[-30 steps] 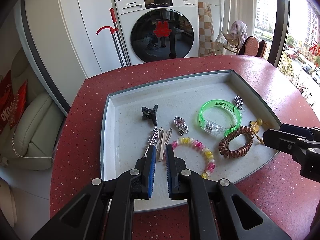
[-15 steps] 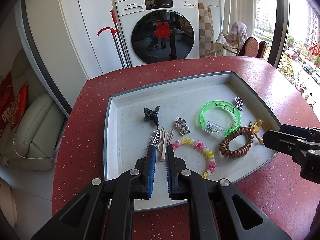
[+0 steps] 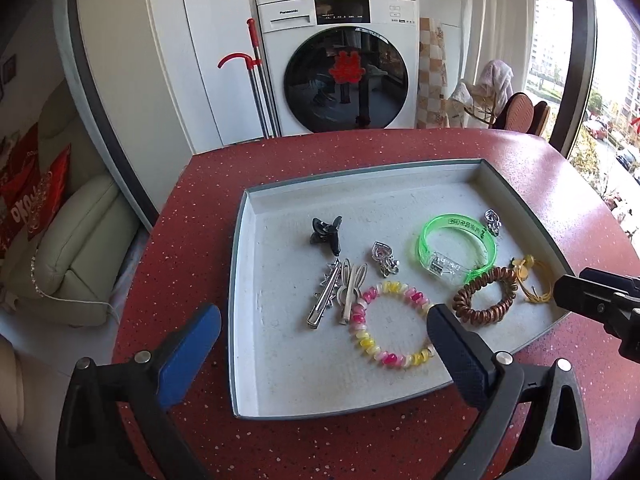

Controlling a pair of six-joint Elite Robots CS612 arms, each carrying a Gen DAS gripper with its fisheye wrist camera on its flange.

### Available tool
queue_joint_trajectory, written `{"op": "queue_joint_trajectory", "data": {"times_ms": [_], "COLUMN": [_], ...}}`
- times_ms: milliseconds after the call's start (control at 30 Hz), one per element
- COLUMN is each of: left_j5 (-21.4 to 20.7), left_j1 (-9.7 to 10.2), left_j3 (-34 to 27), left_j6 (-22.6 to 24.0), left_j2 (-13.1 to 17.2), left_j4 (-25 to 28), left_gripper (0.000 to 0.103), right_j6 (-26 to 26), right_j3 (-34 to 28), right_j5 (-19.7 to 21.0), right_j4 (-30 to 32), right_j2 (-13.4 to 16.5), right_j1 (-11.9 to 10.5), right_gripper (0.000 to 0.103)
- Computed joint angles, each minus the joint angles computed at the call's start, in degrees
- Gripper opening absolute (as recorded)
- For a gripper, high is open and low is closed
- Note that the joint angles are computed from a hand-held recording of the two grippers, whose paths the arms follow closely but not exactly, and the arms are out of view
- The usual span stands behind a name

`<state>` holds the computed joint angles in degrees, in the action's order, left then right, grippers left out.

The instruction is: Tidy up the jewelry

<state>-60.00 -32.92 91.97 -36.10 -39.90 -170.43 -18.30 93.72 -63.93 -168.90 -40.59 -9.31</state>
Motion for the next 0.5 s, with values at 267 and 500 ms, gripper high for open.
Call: {"op": "queue_joint_trajectory", "data": {"times_ms": [267,500], "left_j5": [-0.5,1.4], "left_j1": [0.12,-0.42], "left_j3": [1.3,3.0], "left_j6": [-1.9,-3.8], "left_j2": [-1.1,-2.1], "left_j4": [-0.7,-0.2], "left_gripper": [0.103,0.103], "right_j6": [-1.1,-0.9], "right_j3": [1.4,4.1], "right_j5": [0.0,-0.8], "right_j4": [-3.0,-12.6], "right_j2": [-0.5,-0.6], "right_j1": [0.1,0.2], "right_gripper": [0.068,0.085]}}
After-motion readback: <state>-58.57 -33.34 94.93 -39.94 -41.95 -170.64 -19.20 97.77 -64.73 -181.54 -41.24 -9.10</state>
